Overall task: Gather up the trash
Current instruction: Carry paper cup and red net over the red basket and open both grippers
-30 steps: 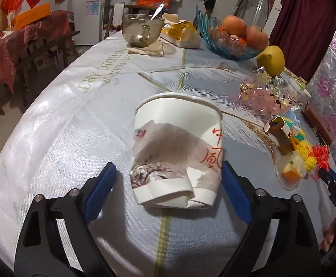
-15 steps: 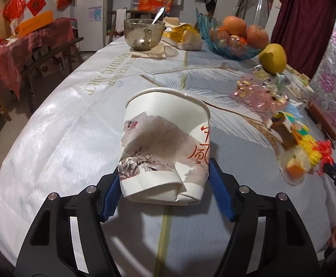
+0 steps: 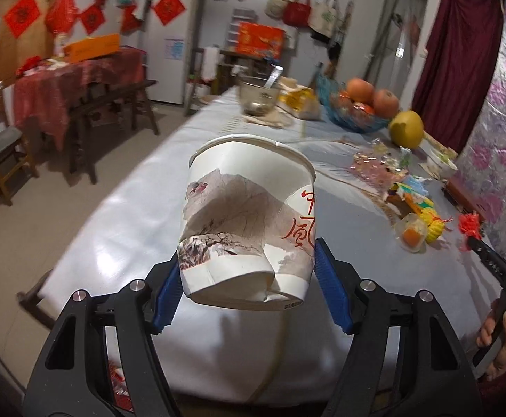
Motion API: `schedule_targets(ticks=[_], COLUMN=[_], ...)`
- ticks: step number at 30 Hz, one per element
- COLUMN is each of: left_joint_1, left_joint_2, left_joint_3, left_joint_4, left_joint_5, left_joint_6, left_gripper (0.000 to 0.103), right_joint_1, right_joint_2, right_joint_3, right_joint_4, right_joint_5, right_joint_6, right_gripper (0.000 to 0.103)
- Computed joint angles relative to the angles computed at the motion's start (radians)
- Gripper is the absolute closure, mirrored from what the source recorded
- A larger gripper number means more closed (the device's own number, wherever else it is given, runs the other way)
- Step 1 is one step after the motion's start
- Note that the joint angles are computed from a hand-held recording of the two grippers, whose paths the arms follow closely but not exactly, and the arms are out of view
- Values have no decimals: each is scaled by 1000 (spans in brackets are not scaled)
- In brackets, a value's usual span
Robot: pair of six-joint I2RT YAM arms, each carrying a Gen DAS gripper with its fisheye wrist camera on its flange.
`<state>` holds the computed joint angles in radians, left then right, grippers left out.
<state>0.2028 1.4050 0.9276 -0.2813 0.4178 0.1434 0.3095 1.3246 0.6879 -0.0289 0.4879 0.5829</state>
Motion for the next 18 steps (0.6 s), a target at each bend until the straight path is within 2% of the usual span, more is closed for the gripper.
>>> schedule_targets(ticks=[2, 8, 12, 15, 18], left_joint_1=[53, 268, 416, 520, 590], left_joint_2=[-36, -94, -83, -46, 6], left_joint_3=[-32, -84, -93, -100, -104], left_joint_4=[-7, -71, -124, -152, -148], left_joint_5=[31, 146, 201, 210, 175], left_joint_6=[12, 90, 167, 235, 280], left_gripper=[35, 35, 35, 35, 35], right_joint_1=[13, 163, 281, 370, 457], right_joint_2=[-17, -87, -117, -118, -104], right_joint_3=[3, 25, 48, 72, 101], right_joint_4=[3, -34, -58, -72, -80], right_joint_5=[-33, 85, 145, 187, 226], right_joint_6=[3, 3, 2, 3, -1], right_gripper=[68, 68, 68, 67, 67])
